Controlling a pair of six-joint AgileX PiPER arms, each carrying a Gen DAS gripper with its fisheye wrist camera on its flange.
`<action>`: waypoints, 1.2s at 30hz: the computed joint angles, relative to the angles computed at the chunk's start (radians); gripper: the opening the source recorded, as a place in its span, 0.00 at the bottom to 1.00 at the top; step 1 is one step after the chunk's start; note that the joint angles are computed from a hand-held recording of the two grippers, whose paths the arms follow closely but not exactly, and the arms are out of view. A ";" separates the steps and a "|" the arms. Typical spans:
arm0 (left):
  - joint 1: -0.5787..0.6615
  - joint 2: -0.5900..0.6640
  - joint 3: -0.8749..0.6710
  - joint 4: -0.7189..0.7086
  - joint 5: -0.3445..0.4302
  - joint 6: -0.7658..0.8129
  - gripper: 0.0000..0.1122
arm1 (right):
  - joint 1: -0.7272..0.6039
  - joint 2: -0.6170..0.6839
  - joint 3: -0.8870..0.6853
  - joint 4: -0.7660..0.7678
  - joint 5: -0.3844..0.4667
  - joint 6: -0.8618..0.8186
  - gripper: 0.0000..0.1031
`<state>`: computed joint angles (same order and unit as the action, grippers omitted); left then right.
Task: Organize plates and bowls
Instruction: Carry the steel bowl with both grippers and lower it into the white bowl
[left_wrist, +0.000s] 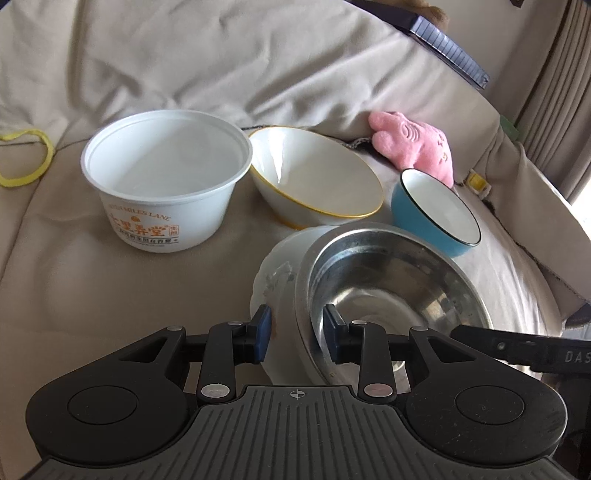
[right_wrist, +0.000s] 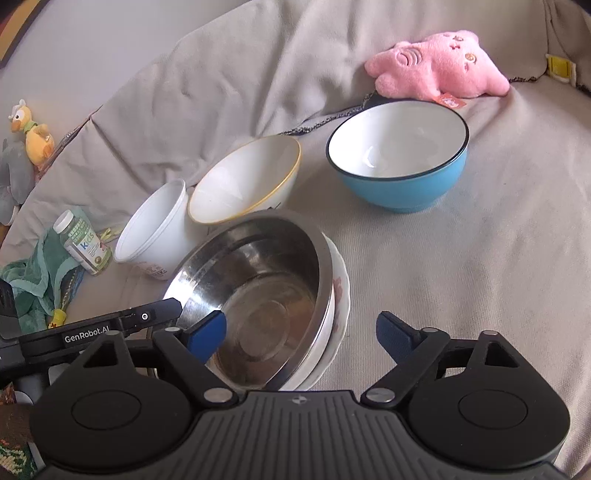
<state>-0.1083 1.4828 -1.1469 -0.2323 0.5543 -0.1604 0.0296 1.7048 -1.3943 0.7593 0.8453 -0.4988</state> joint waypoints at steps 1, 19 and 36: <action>0.005 0.000 0.002 -0.029 0.003 0.023 0.29 | 0.005 0.003 0.000 0.003 0.005 -0.007 0.75; 0.006 -0.017 0.012 0.028 -0.002 -0.035 0.31 | 0.090 0.017 -0.008 0.001 -0.035 -0.024 0.75; 0.001 -0.031 0.026 0.017 -0.031 -0.017 0.31 | 0.069 -0.006 0.013 0.027 -0.040 -0.061 0.76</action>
<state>-0.1077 1.4519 -1.1209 -0.2157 0.5231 -0.1773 0.0987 1.6992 -1.3815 0.7860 0.8049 -0.5599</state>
